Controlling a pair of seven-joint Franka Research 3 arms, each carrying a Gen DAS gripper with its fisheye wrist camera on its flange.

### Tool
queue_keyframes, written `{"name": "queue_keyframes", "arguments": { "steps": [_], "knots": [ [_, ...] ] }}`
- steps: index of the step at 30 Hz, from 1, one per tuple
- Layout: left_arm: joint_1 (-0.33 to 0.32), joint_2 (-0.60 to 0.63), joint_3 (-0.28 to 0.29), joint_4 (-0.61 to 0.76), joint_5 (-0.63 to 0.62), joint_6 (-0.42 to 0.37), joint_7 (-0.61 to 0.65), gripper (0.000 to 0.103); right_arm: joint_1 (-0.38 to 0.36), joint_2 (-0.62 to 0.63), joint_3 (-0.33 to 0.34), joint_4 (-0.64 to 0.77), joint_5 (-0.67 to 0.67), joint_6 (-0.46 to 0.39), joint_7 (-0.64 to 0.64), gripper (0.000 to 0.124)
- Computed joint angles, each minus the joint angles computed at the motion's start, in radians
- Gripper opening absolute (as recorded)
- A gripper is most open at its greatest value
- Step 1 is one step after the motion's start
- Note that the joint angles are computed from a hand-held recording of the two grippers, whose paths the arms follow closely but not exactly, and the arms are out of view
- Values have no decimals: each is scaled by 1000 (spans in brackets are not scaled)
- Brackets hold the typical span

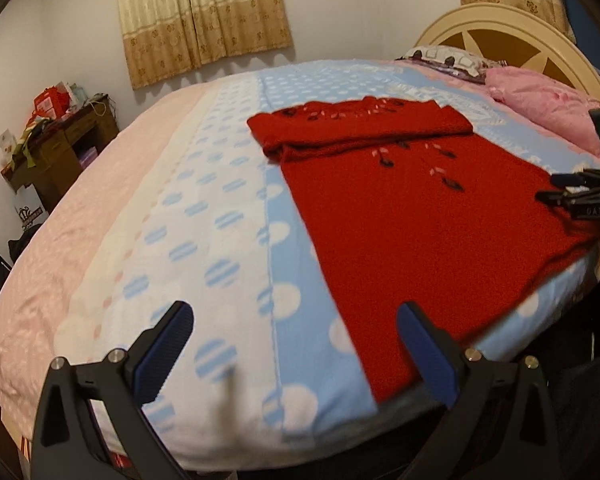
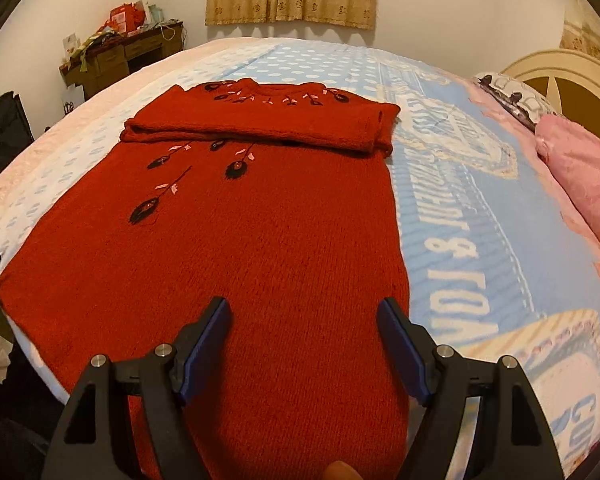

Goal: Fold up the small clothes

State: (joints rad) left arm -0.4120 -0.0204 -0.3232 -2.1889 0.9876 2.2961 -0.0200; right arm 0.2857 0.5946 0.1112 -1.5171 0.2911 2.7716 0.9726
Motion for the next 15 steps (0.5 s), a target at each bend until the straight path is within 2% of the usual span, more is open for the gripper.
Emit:
{"name": "queue_keyframes", "arguments": {
  "steps": [3, 10, 13, 15],
  "knots": [
    [-8, -19, -8, -19, 2, 6, -29, 103, -10, -40, 6, -57, 9, 17, -18, 77],
    [2, 6, 0, -20, 23, 117, -57, 103, -67, -155, 42, -216, 83, 87, -98, 77],
    [3, 21, 6, -20, 19, 152, -61, 103, -103, -188, 63, -250, 147, 88, -141, 77],
    [4, 22, 10, -25, 25, 180, -76, 103, -107, -204, 50, -264, 168, 68, -139, 77]
  ]
}}
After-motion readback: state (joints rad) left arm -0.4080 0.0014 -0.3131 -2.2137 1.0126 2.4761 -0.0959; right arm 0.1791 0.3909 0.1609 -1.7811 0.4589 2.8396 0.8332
